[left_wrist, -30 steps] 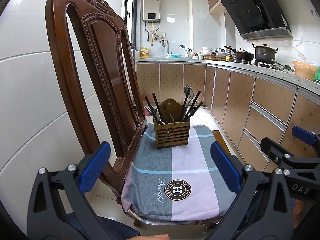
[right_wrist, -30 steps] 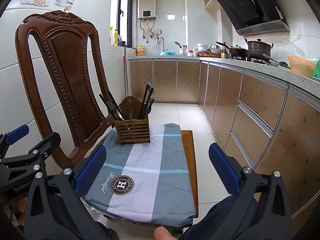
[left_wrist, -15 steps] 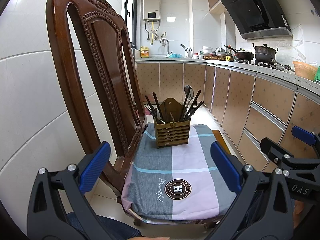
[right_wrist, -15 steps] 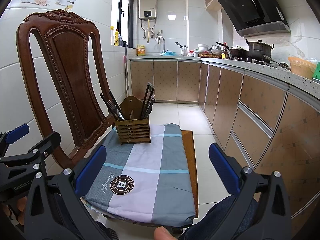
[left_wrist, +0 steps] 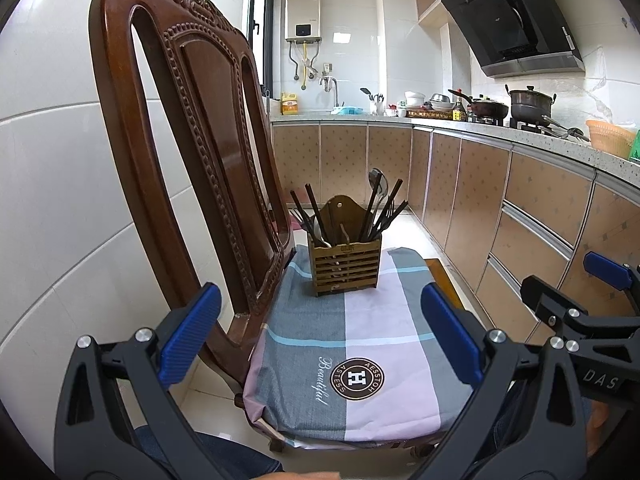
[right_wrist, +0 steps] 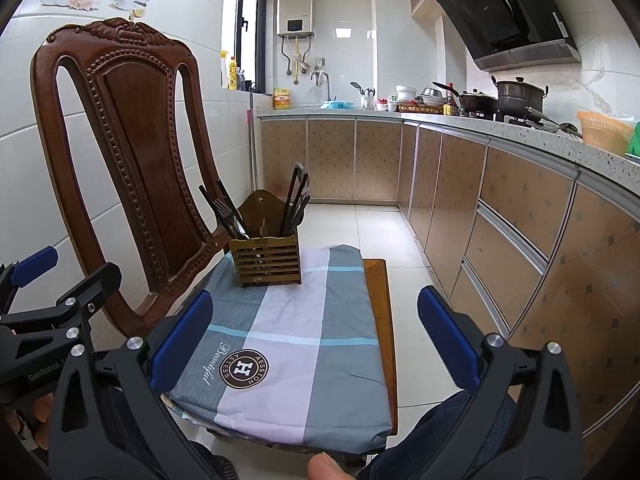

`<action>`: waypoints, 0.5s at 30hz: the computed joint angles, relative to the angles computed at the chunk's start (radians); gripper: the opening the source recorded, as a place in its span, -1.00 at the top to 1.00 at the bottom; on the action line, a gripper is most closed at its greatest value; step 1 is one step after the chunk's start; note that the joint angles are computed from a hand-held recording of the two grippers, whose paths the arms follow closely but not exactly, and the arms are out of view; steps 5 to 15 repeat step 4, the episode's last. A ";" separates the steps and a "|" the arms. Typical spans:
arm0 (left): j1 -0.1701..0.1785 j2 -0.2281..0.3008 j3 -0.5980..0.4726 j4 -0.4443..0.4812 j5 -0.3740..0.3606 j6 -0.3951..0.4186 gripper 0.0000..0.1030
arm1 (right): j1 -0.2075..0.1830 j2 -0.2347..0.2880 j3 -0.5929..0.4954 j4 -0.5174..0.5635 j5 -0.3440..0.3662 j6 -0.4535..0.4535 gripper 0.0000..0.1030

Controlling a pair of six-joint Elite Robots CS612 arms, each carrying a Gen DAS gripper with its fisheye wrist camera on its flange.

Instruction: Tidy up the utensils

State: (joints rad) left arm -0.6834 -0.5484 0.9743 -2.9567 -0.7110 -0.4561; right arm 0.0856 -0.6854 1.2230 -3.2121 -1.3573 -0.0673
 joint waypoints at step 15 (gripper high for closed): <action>0.001 0.001 -0.004 0.010 -0.006 -0.007 -0.92 | -0.001 0.002 -0.003 0.004 0.000 0.001 -0.94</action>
